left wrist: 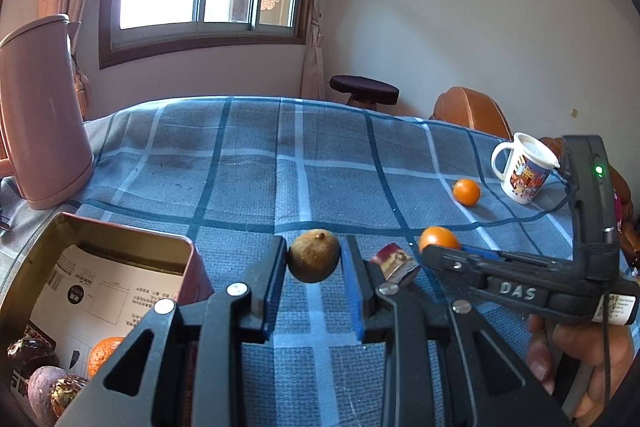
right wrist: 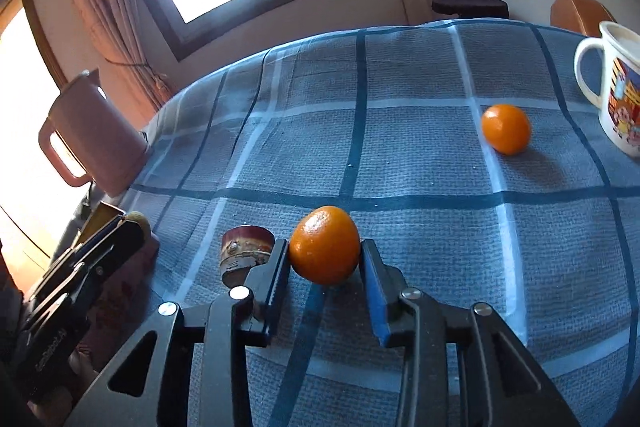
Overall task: Organize fruits
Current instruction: 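Grasp the mandarin with the right tool while the left tool lifts the pear, then carry the pear and mandarin toward the open tin box with both tools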
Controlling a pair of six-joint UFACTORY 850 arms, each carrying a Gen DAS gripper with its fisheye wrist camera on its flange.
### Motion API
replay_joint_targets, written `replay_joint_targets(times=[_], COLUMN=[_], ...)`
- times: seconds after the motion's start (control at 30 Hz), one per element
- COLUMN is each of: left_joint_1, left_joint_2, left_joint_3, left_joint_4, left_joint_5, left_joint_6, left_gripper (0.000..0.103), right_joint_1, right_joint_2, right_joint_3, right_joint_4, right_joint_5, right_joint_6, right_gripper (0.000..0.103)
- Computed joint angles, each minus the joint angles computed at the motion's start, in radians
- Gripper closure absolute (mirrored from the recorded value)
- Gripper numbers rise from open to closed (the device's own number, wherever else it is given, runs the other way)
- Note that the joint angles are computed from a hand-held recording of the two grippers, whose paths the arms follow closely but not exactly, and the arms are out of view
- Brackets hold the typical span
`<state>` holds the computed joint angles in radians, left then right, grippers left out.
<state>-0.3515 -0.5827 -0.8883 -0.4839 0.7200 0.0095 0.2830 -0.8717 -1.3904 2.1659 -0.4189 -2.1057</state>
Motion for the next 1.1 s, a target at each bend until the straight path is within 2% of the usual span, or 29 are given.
replay_joint_targets(times=[0.13, 0.47, 0.73, 1.1], left_joint_1=[-0.007, -0.019, -0.027, -0.038], left_joint_2=[0.003, 0.006, 0.009, 0.015], left_joint_3=[0.007, 0.016, 0.023, 0.036], left_joint_4=[-0.008, -0.032, -0.045, -0.070], left_joint_5=[0.022, 0.055, 0.076, 0.112], left_joint_6=[0.012, 0.040, 0.053, 0.074], left_gripper=[0.074, 0.074, 0.074, 0.074], right_joint_1=[-0.010, 0.006, 0.022, 0.043], right_joint_2=[0.021, 0.092, 0.127, 0.156], right_joint_3=[0.040, 0.164, 0.221, 0.276], right_joint_4=[0.049, 0.348, 0.487, 0.617], right_joint_5=[-0.053, -0.157, -0.217, -0.290], right_joint_6=[-0.052, -0.394, -0.574, -0.734], right_gripper=[0.066, 0.066, 0.066, 0.066])
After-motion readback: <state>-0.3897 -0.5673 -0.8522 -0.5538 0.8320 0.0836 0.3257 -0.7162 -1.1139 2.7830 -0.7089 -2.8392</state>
